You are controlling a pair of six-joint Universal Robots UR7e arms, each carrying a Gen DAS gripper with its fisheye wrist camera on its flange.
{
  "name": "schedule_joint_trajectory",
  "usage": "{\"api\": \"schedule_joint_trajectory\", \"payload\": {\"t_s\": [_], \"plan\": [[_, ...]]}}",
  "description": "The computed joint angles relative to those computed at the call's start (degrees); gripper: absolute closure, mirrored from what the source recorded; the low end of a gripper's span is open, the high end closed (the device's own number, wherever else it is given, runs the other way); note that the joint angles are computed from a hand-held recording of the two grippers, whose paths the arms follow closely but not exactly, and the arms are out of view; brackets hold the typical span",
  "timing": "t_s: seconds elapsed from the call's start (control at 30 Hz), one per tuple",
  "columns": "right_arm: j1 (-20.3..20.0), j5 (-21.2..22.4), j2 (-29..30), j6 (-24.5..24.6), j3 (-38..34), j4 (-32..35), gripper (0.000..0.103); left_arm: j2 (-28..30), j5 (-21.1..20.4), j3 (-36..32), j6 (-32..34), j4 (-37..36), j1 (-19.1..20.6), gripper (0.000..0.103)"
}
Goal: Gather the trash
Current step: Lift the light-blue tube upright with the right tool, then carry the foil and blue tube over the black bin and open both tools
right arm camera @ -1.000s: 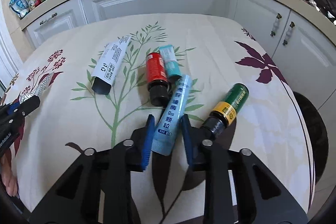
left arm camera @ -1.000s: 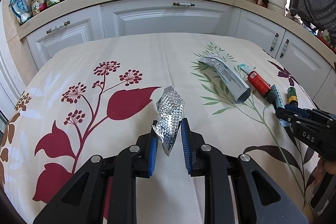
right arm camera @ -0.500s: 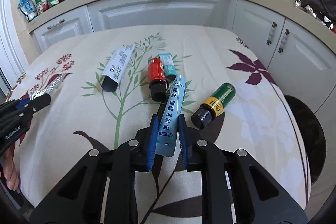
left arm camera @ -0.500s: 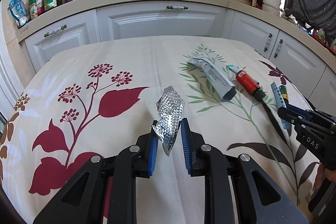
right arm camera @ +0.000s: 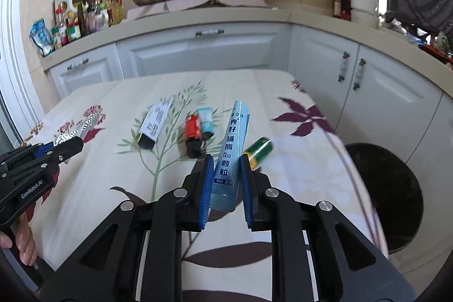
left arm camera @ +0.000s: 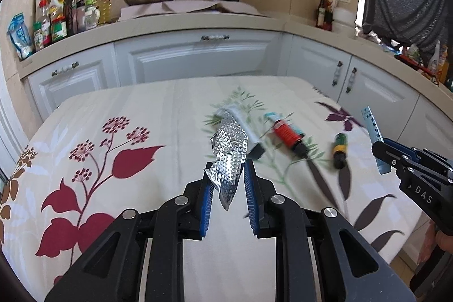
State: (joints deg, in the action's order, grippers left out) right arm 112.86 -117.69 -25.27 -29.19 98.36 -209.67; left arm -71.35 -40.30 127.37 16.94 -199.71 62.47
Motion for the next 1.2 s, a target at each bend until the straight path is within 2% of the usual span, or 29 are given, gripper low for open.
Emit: {"api": "schedule_joint_trajectory", "payload": {"t_s": [0.3,0.6,0.83,1.2], "plan": [[-1.15,-0.73,-3.84,-3.37,5.46,-10.59,0.085,3.25,-1.39,0.34,1.06,-3.05,-4.46,0.081],[-4.33,-2.36,-8.0,-4.48,9.95,-17.72,0.085,8.43,-6.25,-2.2,2.41,-3.46,-7.89,0.081],[-7.07,-3.62,-10.1,-4.67,11.74,-21.16,0.085,13.37,-10.35,-5.65,3.67,-3.83,-9.39,0.081],[-11.44,-3.25,-12.41,-4.93,12.74,-23.6,0.085,20.76,-13.74,-11.59,4.23,-2.57,-10.26,0.081]]}}
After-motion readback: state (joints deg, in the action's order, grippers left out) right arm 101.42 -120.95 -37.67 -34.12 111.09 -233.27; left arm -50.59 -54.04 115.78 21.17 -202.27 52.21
